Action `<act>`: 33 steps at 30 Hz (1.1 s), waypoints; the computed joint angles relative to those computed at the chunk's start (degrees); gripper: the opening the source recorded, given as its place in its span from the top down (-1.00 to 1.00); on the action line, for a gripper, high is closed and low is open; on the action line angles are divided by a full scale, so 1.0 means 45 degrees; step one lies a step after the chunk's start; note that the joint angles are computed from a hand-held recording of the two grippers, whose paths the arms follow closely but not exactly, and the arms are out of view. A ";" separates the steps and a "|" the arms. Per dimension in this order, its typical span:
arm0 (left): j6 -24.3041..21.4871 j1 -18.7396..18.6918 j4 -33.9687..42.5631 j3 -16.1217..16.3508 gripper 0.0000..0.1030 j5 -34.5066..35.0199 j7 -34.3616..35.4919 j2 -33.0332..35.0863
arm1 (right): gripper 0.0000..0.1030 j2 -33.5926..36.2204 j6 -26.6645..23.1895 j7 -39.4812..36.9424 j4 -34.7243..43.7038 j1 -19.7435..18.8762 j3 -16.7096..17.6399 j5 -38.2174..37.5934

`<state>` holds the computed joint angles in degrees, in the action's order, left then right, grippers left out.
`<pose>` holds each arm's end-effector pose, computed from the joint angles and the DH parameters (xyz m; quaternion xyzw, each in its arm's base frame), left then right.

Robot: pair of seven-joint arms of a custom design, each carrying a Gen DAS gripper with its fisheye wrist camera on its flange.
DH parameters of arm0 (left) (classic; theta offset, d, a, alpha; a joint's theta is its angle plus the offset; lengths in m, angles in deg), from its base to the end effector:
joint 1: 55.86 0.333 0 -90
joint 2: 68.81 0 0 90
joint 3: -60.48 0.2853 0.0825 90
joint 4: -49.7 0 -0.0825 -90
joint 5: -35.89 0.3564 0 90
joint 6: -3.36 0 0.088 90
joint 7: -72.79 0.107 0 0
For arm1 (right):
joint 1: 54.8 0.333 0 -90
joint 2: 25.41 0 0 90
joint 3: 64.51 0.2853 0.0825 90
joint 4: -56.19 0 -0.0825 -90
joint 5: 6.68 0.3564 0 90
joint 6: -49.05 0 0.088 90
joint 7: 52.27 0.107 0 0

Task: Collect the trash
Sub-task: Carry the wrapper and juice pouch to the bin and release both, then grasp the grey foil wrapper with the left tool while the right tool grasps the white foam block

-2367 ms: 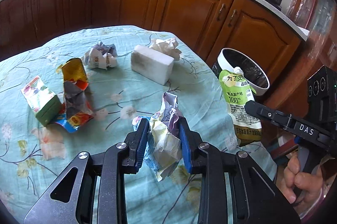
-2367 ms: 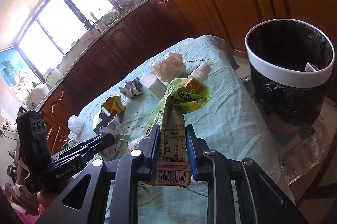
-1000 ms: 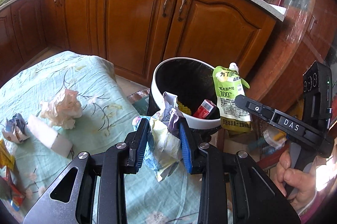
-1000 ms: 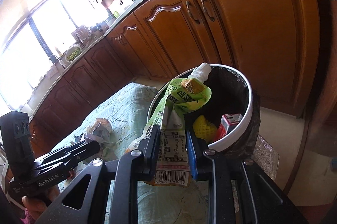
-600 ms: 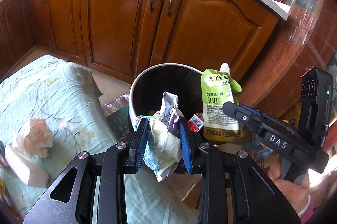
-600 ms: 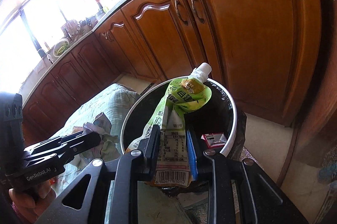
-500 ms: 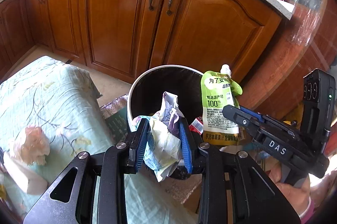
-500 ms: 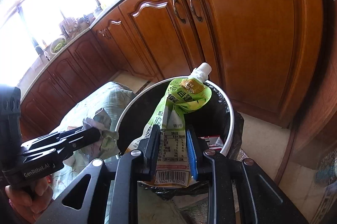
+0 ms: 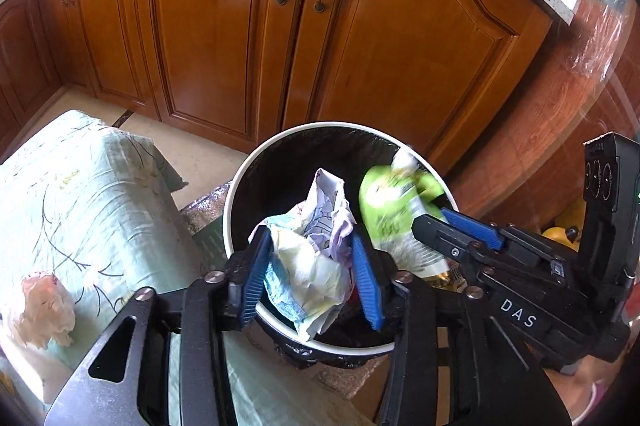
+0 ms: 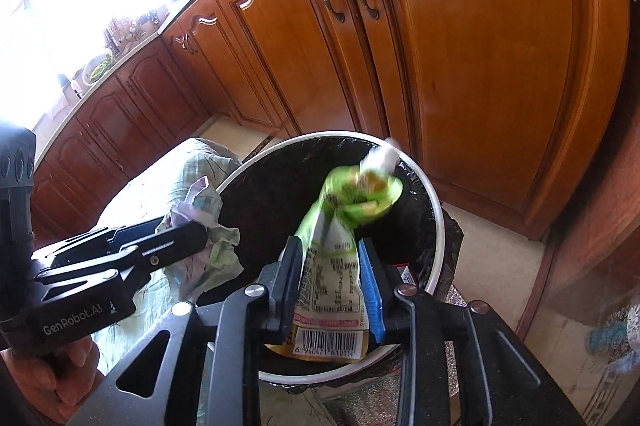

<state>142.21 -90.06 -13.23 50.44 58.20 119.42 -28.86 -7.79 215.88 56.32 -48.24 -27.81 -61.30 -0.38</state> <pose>0.5659 -0.4854 0.4697 -0.6161 0.7144 -0.3066 0.1266 0.5656 0.3172 0.4466 -0.6841 0.6212 -0.0970 0.3697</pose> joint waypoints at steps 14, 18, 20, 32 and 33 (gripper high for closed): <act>0.2989 0.0310 -0.6200 0.0365 -0.21 0.1817 -0.3577 -0.3864 | -0.51 -0.1798 0.3206 -0.0168 -0.3190 -0.0143 0.0737 0.1526; 0.3579 0.0372 -0.8806 0.0453 -0.21 0.3482 -0.6053 -0.5643 | -0.55 -0.2083 0.3806 -0.0321 -0.3771 0.0237 0.0983 0.1835; 0.3715 0.0500 -0.9949 0.0372 -0.21 0.4198 -0.7178 -0.6469 | -0.55 -0.2132 0.4000 -0.0608 -0.3902 0.0177 0.1367 0.2214; 0.3329 0.2221 -1.5249 -0.1143 -0.21 0.5691 -1.0571 -1.1024 | -0.55 -0.1434 0.3489 -0.4300 -0.2935 -0.0615 0.4229 0.5517; 0.3321 0.2387 -1.5517 -0.1292 -0.21 0.5664 -1.0745 -1.1284 | -0.55 -0.1326 0.3434 -0.4452 -0.2806 -0.0458 0.4217 0.5629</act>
<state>157.16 -79.32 -83.05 44.62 83.68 71.07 -79.64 -13.76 231.33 36.29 -60.87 -29.87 -42.32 24.95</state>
